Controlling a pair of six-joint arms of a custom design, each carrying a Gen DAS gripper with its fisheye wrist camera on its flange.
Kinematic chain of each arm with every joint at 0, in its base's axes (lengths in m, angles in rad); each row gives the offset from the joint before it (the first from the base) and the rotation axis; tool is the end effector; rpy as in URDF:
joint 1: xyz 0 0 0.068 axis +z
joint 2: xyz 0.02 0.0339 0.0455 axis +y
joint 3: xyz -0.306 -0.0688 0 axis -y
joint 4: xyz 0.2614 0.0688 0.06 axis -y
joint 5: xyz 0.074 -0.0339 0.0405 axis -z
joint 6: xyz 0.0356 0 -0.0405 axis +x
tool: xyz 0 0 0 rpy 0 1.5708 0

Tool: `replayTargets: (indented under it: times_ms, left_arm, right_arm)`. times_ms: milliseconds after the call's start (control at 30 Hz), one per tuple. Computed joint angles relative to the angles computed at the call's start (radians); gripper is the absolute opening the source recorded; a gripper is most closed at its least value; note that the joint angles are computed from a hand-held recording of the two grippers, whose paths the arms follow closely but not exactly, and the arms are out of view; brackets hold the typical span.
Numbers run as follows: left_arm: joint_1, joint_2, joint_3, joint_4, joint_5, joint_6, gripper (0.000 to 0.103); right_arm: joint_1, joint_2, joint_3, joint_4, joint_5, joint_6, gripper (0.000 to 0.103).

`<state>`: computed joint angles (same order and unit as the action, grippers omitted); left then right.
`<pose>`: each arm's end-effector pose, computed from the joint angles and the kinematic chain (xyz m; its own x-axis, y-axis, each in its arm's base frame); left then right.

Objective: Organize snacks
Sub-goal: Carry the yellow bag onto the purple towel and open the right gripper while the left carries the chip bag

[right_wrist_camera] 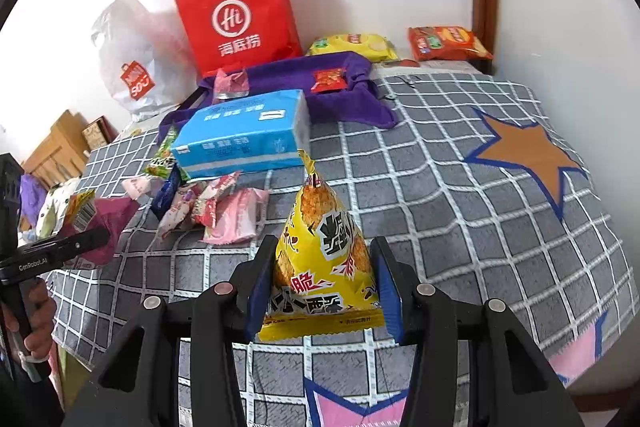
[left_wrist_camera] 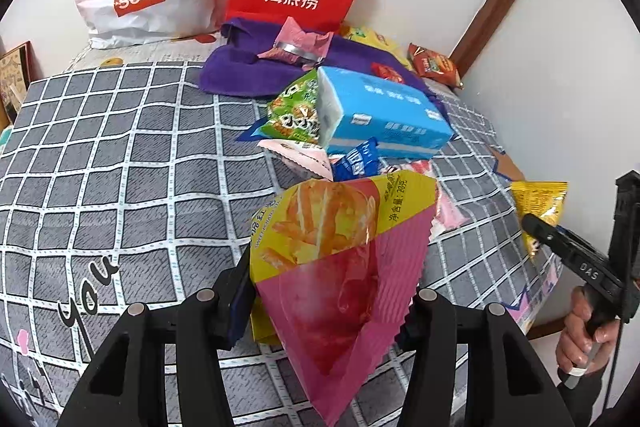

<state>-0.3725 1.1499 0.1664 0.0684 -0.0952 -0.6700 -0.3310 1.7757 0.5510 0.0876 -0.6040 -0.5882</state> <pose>0.1470 -0.0538 0.1217 -0.7701 -0.3628 -0.5247 -0.2168 0.9224 -0.3196 0.2627 -0.0689 0.0938 -0.7371 -0.2296 -0.6356 -0.4414 0.8757 0.1956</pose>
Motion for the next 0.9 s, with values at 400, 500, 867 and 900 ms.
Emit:
replayTargets:
  times_ms: [400,500,867,900]
  left_arm:
    - [0.013,0.006,0.106,-0.04,0.054,0.06,0.051]
    - [0.024,0.019,0.15,-0.061,0.051,0.081,0.051]
    - [0.1,0.149,0.374,-0.127,0.041,0.196,0.052]
    - [0.107,0.16,0.392,-0.132,0.039,0.204,0.052]
  right_arm:
    - [0.108,-0.01,0.11,-0.054,0.062,0.071,0.047]
    - [0.136,-0.016,0.153,-0.074,0.059,0.116,0.047]
    - [0.263,-0.04,0.274,-0.049,0.122,0.217,0.047]
    - [0.273,-0.035,0.295,-0.055,0.125,0.227,0.047]
